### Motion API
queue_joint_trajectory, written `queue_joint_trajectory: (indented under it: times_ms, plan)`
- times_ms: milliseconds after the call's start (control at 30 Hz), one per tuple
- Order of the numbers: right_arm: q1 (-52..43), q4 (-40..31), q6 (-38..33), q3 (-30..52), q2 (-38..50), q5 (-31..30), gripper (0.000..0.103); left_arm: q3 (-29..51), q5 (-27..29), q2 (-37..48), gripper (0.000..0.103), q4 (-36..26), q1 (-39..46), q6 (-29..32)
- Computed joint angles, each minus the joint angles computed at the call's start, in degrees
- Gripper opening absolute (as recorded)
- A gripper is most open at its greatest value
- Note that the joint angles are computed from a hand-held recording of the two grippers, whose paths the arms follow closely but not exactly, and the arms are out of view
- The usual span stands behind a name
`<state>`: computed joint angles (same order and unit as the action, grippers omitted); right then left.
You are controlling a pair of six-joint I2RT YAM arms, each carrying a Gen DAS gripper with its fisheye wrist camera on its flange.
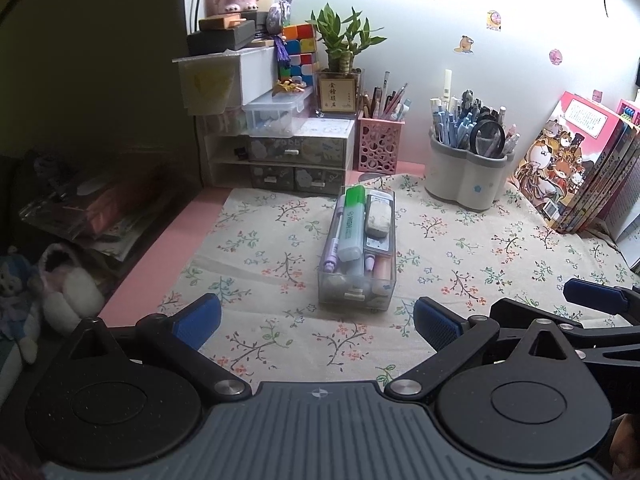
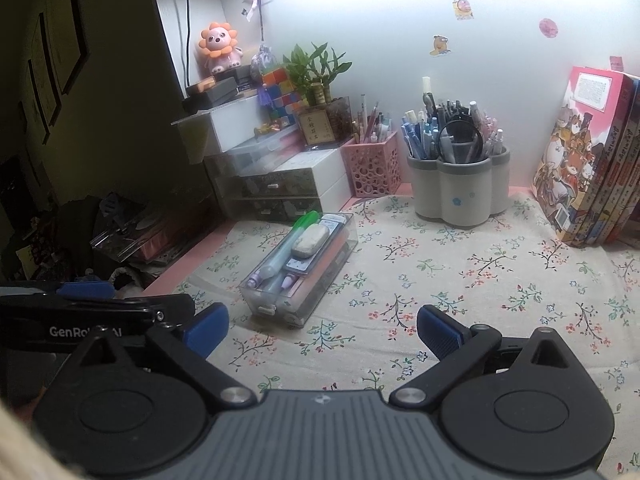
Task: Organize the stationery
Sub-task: 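Open the left tool and release the clear box onto the cloth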
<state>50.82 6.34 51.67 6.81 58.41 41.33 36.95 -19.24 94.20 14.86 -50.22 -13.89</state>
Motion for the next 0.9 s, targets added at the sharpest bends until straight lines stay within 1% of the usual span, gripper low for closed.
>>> queue_joint_trajectory:
  times_ms: [100, 300, 700, 900]
  plan:
    - [0.06, 1.37, -0.24, -0.53, 0.12, -0.55, 0.089, -0.41, 0.33, -0.39, 0.098, 0.17, 0.23, -0.29]
    - [0.88, 1.54, -0.47, -0.49, 0.45, 0.24, 0.089, -0.42, 1.03, -0.46, 0.098, 0.38, 0.54, -0.1]
    - [0.12, 2.71, -0.44, -1.18, 0.76, -0.53, 0.089, -0.17, 0.55, 0.56, 0.098, 1.02, 0.1, 0.1]
    - [0.08, 3.19, 0.13, -1.46, 1.18, -0.54, 0.089, 0.46, 0.24, 0.97, 0.098, 0.33, -0.17, -0.16]
